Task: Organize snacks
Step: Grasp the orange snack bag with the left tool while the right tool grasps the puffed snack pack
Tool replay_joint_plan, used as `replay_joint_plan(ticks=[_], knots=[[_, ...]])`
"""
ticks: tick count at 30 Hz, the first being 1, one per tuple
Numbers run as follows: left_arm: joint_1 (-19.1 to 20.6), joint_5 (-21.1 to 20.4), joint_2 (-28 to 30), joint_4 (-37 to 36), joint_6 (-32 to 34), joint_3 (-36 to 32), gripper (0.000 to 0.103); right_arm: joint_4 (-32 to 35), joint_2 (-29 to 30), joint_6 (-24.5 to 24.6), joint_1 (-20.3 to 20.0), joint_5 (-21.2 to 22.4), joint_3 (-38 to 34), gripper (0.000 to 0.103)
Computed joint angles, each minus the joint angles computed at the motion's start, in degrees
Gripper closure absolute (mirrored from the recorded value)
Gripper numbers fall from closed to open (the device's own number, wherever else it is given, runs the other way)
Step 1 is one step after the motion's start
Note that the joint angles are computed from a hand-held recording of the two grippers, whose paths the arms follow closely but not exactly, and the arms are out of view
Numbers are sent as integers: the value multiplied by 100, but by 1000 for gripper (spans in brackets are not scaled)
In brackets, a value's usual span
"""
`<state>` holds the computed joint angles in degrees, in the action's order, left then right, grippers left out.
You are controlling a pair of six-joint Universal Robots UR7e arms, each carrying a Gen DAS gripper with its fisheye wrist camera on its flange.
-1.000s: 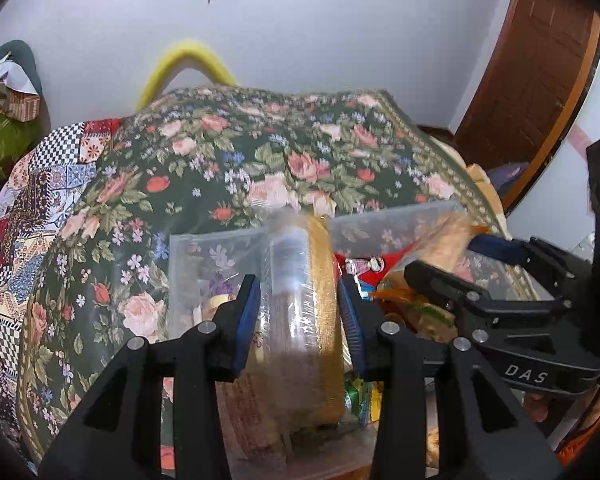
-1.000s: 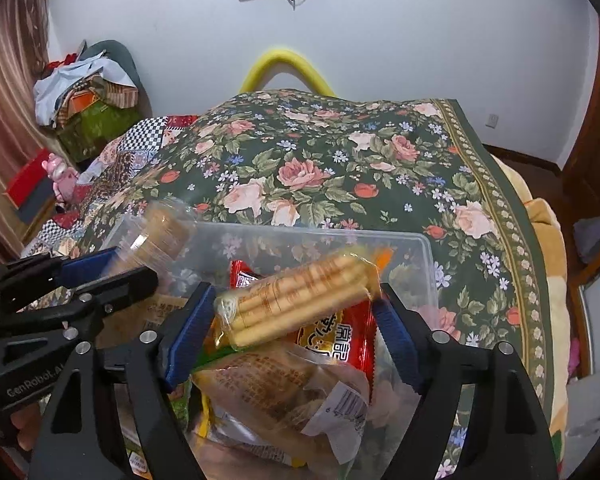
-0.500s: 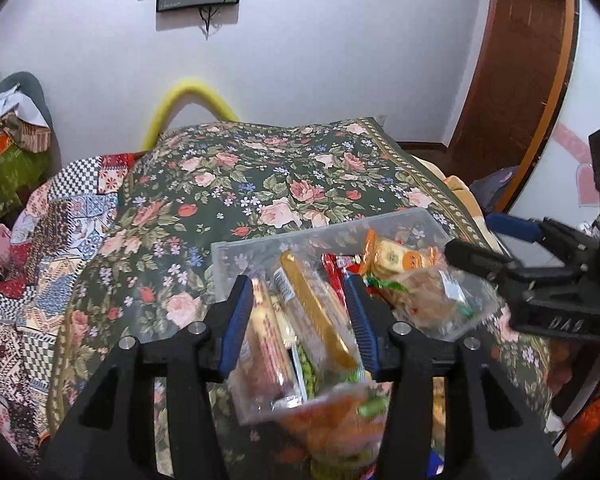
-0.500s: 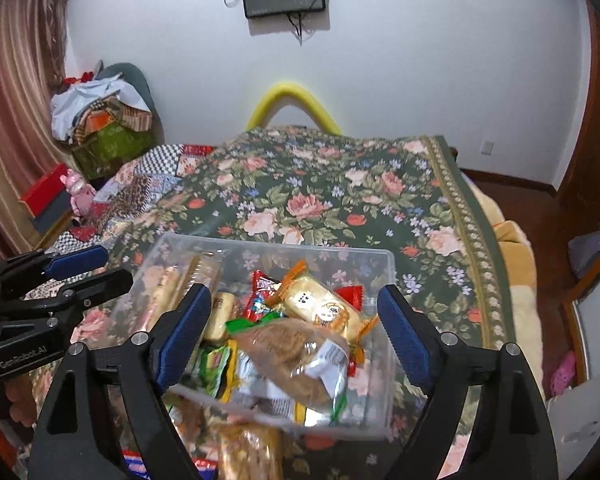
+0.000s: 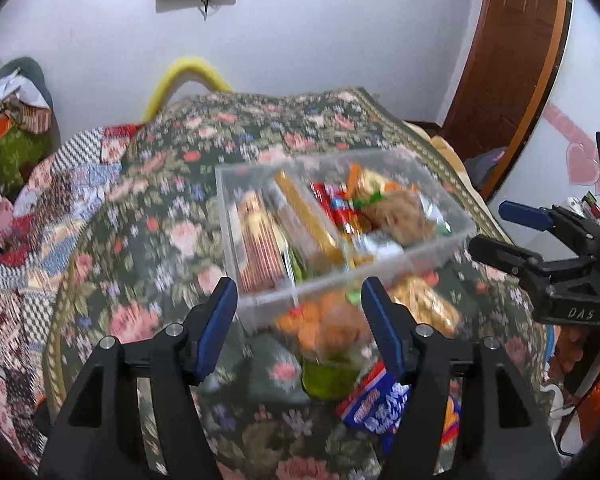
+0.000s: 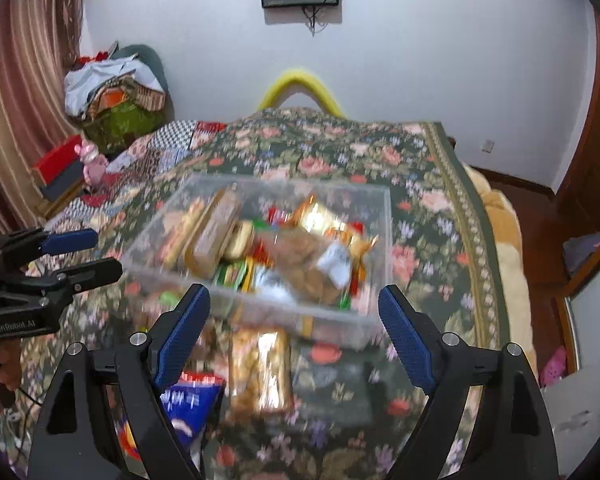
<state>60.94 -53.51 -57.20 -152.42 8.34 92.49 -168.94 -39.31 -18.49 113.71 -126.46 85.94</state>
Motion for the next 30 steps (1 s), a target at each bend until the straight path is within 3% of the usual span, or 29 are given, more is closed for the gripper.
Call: replay_joint_plan(ticks=[9, 21, 27, 30], knots=[[87, -284, -10, 361, -363, 270, 35, 413, -97, 544, -167, 112, 389, 19], [305, -220, 737, 1079, -804, -395, 30, 812, 70, 717, -278, 95, 283, 19], [310, 47, 902, 705, -809, -390, 30, 743, 132, 780, -333, 180, 305, 20], [325, 5, 917, 521, -823, -376, 30, 613, 144, 702, -328, 191, 346, 29]])
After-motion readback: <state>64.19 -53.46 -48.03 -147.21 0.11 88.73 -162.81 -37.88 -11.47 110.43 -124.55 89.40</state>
